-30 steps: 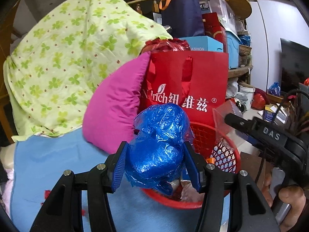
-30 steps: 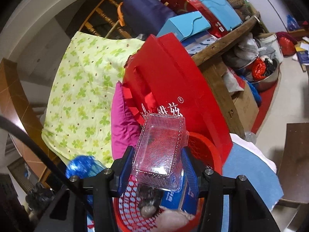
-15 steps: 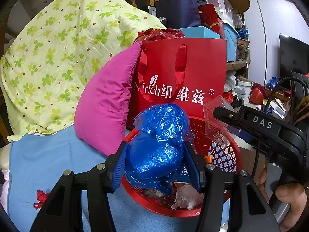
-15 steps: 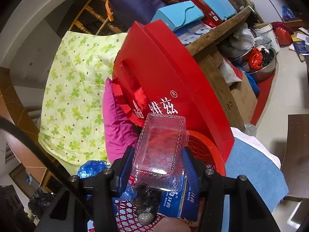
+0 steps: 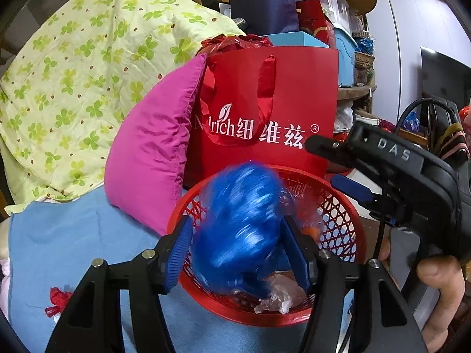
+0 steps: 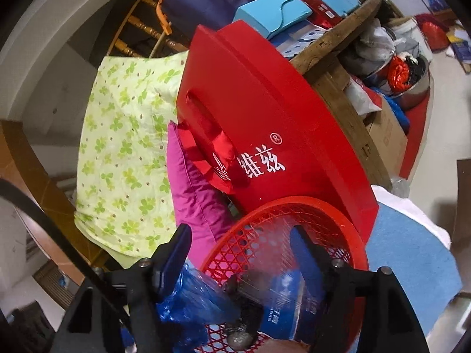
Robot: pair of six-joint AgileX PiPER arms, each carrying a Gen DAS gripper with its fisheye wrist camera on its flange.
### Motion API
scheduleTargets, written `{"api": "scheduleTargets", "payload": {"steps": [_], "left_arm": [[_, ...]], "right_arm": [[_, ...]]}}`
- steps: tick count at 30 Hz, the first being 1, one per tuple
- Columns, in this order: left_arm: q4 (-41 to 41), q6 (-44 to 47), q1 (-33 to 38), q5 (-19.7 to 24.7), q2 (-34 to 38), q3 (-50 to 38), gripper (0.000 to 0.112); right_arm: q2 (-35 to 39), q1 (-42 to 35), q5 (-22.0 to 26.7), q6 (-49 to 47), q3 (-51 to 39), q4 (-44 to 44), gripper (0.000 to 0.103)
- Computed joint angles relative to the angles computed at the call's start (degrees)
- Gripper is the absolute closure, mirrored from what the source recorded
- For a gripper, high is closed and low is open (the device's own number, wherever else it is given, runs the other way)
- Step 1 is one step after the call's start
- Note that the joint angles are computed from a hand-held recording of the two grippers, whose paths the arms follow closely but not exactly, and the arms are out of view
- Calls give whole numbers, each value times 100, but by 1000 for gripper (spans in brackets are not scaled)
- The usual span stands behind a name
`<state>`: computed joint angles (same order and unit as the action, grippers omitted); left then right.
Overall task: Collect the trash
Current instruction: 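Open both tools to drop the blue bag and clear box into the basket, then move both open tools back over the red bag and white mask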
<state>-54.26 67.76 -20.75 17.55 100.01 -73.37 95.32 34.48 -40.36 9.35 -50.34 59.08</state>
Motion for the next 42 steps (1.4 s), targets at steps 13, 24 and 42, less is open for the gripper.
{"api": "scheduleTargets", "payload": {"steps": [13,24,42], "left_arm": [[-1369,1207,757,410,-180,415,34],[-2677,3079,1926,-28,-156,1048,34],[-2548,2834,4293,136,1207,12,34]], "right_arm": [[-106,252,-305,-452,64,444,30],[599,1336,-1227,-3016,-1258,1190,30],[3455,1814,686,-7961,-5919,4009,30]]}}
